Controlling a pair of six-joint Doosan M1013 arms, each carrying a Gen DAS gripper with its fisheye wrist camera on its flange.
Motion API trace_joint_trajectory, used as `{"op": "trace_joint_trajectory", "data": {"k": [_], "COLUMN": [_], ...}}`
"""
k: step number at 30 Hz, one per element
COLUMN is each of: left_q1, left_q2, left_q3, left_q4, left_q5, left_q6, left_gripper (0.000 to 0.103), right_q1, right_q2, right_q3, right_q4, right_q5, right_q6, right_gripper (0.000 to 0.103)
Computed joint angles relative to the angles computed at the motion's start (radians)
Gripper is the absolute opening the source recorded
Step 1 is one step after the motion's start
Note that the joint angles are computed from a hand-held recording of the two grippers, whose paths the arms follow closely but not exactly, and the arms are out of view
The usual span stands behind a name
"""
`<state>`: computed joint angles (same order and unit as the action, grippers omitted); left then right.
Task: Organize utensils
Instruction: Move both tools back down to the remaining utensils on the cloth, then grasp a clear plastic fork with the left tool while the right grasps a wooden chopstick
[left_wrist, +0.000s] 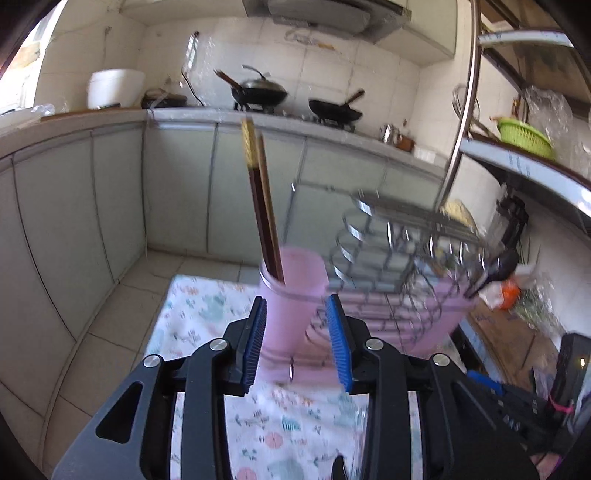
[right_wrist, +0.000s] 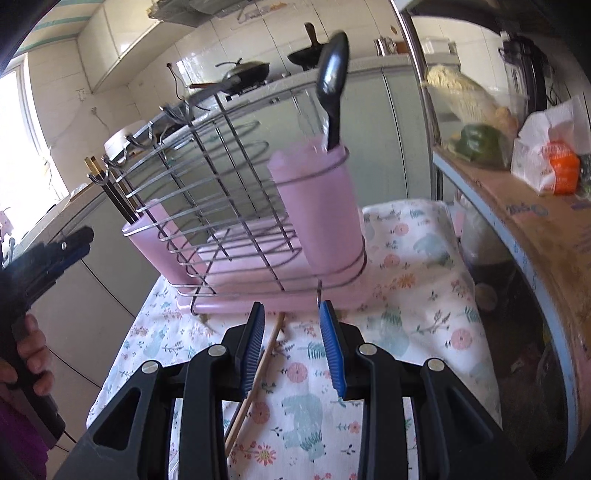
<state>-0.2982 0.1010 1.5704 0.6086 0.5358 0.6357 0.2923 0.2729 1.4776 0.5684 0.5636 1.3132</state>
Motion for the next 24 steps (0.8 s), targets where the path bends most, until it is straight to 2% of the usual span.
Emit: {"op": "trace_joint_trajectory", "data": {"k": [3, 6, 9, 13, 16, 18, 24], "left_q1": [0.012, 0.025, 0.033, 0.021, 0.012, 0.01, 0.0], "left_q2": [0.008, 0.018, 0.037, 0.065, 0.104, 0.13, 0.185], "left_q3": [-0.006, -0.007, -0.012, -0.022, -0.058, -0.079, -0.119], "left_q4": [-0.244, -0.439, -0.583, -0.65, -0.681, -0.717, -0.713], "left_q5": [0.033, 0.079, 0.131, 0.191, 0.279, 0.326, 0.417], "left_q6": [0.243, 0.416, 0.541, 0.641, 0.691, 0.735, 0.74], "left_gripper": [0.034, 0.034, 0.034, 0.034, 0.033, 0.028, 0.027], "right_q1": [-0.005, -0.008, -0.01, -0.012, -0.015, -0.018, -0.041], "right_q2": [0.008, 0.017, 0.025, 0.037, 0.046, 0.052, 0.087], "right_q3": [-0.006, -0.012, -0.017, -0.028, -0.034, -0.039, -0.065], "right_q4": [-0.007, -0.011, -0.011, -0.007, 0.0, 0.014, 0.13], "right_q5": [0.045, 0.083, 0.111, 0.152, 0.18, 0.2, 0.312], "right_q6": [0.027, 0.043, 0.05, 0.054, 0.051, 0.046, 0.007], "right_gripper": [0.03, 0.03, 0.03, 0.03, 0.03, 0.03, 0.027]}}
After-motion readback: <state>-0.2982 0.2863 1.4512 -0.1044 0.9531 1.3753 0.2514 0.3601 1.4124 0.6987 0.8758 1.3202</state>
